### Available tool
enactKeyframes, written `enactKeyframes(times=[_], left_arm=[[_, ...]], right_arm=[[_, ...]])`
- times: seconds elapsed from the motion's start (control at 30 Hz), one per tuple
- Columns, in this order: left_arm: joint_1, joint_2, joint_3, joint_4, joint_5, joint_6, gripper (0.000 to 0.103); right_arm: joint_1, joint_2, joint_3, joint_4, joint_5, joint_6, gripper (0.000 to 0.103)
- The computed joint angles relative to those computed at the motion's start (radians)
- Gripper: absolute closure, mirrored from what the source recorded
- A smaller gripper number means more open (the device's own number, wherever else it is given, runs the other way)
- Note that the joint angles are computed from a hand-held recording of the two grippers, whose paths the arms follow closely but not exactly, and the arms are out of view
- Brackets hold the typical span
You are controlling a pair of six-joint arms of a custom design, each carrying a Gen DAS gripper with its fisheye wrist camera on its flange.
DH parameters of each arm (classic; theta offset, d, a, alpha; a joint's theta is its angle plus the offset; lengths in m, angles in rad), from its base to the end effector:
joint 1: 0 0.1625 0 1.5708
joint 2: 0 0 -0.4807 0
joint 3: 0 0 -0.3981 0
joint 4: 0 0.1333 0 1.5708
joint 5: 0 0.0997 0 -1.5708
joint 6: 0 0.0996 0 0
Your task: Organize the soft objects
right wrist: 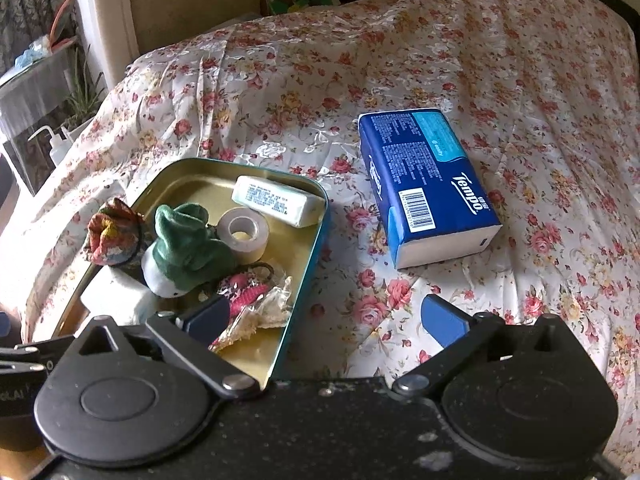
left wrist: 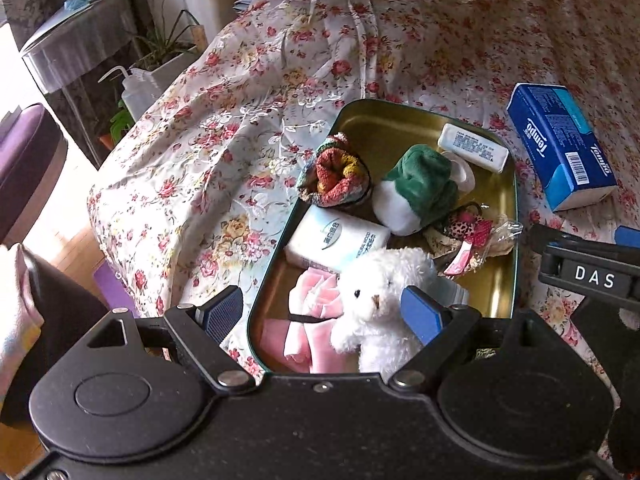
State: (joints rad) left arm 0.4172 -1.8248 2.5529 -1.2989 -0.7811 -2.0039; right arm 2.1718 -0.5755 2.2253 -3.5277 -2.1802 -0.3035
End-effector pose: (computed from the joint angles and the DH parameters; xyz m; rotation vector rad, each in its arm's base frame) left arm -0.0739 -0.2559 0.2411 -0.4126 2.0219 -0.8472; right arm 0.3409 -0.3623 -0.0204 0.9981 -2.3373 0.5069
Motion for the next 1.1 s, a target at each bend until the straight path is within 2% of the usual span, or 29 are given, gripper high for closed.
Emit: enactKeyframes(times=[0.33,1.1], left_arm=[[0.011,0.022,0.013,-0.065,-0.012,0.044,0.019],[0.013,0.048,0.019,-0.069,-0.022,0.047,0.019]], right_arm=[[0.001,-0.003,0.004,0.014,0.006,-0.009,0.000],[-0.009,0.004,-0.015,0.074,-0.018,0.027,0.000]])
